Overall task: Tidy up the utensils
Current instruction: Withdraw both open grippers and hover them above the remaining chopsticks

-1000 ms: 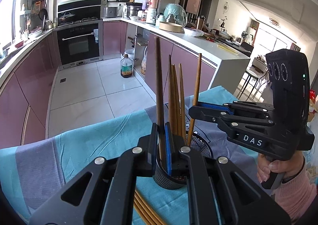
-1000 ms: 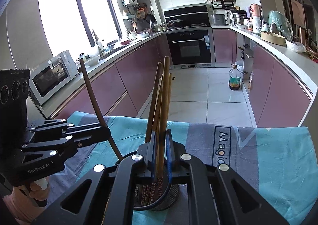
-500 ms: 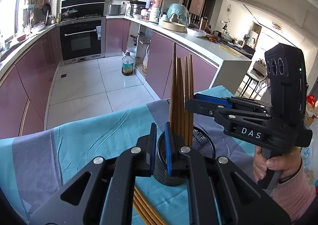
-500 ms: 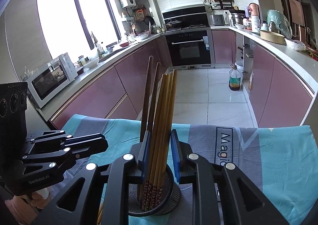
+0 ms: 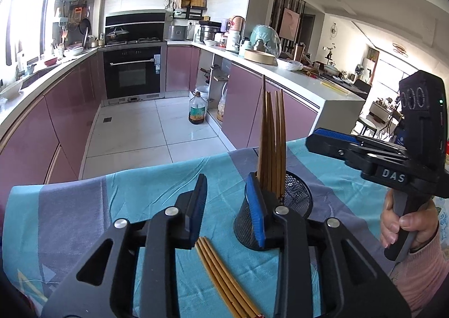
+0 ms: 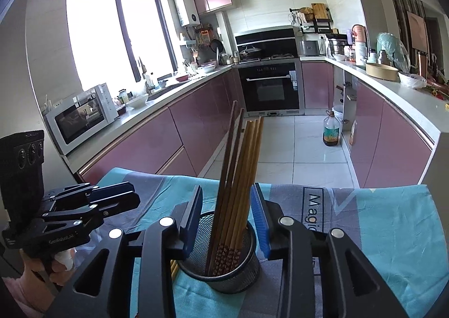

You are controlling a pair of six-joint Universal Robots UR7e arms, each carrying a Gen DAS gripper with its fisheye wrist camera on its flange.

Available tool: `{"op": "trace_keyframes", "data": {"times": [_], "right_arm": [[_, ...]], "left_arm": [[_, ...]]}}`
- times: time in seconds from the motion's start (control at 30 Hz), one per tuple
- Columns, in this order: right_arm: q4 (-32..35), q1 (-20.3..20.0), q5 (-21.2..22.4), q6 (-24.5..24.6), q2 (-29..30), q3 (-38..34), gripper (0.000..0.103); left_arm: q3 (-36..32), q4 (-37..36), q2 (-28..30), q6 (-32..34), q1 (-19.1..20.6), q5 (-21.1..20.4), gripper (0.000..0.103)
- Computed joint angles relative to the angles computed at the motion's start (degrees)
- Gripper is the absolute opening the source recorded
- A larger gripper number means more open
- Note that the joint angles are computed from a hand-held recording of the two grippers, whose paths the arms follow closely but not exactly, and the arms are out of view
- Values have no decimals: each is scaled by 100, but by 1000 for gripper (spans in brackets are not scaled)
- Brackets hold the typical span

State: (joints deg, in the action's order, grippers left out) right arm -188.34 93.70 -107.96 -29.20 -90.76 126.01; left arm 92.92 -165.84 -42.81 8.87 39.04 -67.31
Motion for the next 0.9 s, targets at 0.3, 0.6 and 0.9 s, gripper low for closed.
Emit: {"op": "trace_keyframes", "data": {"times": [0.3,0.6,0.9], "right_arm": [[254,157,368,-288,-328,683,42],[695,-105,166,235,216,865,42],[509,-8,-180,423,687,908,41]], "left_arm": [[819,-314,-440,-181,72,498,44],[1590,-140,-714,-608,317,523,44],[1792,-107,-660,-855,386,504,45]]}}
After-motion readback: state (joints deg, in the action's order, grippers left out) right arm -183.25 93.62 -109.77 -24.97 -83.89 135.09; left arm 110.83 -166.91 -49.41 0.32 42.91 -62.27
